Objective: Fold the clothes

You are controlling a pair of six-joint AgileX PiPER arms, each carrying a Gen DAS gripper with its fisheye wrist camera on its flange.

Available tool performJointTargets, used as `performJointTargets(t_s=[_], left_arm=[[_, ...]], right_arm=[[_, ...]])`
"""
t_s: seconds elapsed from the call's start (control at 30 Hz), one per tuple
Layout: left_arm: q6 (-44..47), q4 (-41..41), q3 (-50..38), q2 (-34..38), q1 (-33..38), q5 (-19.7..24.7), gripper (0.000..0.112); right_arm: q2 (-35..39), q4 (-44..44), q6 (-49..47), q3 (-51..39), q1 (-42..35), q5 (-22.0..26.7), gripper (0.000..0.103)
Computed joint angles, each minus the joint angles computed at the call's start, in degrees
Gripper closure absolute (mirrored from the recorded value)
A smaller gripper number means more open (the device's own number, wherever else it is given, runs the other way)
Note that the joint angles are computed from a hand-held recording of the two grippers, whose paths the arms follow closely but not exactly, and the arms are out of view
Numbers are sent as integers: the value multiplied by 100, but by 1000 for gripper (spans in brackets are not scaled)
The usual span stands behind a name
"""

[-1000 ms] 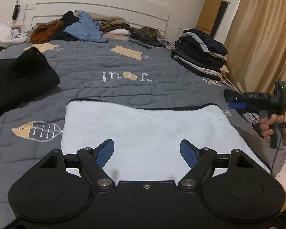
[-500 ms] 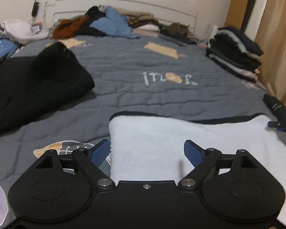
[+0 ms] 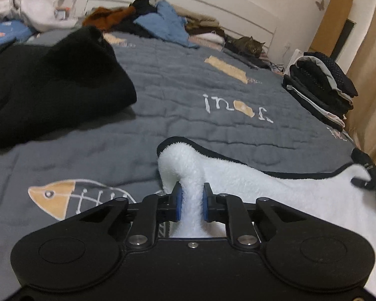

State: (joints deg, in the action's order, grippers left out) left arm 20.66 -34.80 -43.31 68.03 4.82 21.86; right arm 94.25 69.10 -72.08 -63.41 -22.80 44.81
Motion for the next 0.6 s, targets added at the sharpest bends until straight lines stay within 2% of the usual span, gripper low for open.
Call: performJointTargets(t_s=[0.1, 0.23, 0.27, 0.33, 0.4, 0.47, 0.53, 0.6], left_arm=[[-335, 294, 24, -15, -140, -176, 97], [116, -355, 157, -61, -34, -362, 97], [16, -279, 146, -45, -51, -383, 97], [-661, 425, 159, 0, -212, -545, 94], [-1138, 950, 101, 9, -230, -412, 88], [-1472, 1319, 67, -66, -202, -284, 73], [-1773, 1714, 92, -315, -138, -279, 69], [-1705, 1613, 88, -548, 18, -160, 60]], right_arm=[[-58, 456, -313, 32, -68, 17, 93], [-120, 962, -957, 248, 51, -282, 93], [-100, 964, -964, 250, 112, -386, 93], [57, 646, -633, 113, 210, -468, 91], [198, -9, 44, -57, 352, -671, 89], [297, -497, 591, -266, 354, -558, 88], [250, -922, 1125, -473, 307, -401, 80], [116, -1251, 1543, -610, 237, -268, 76]])
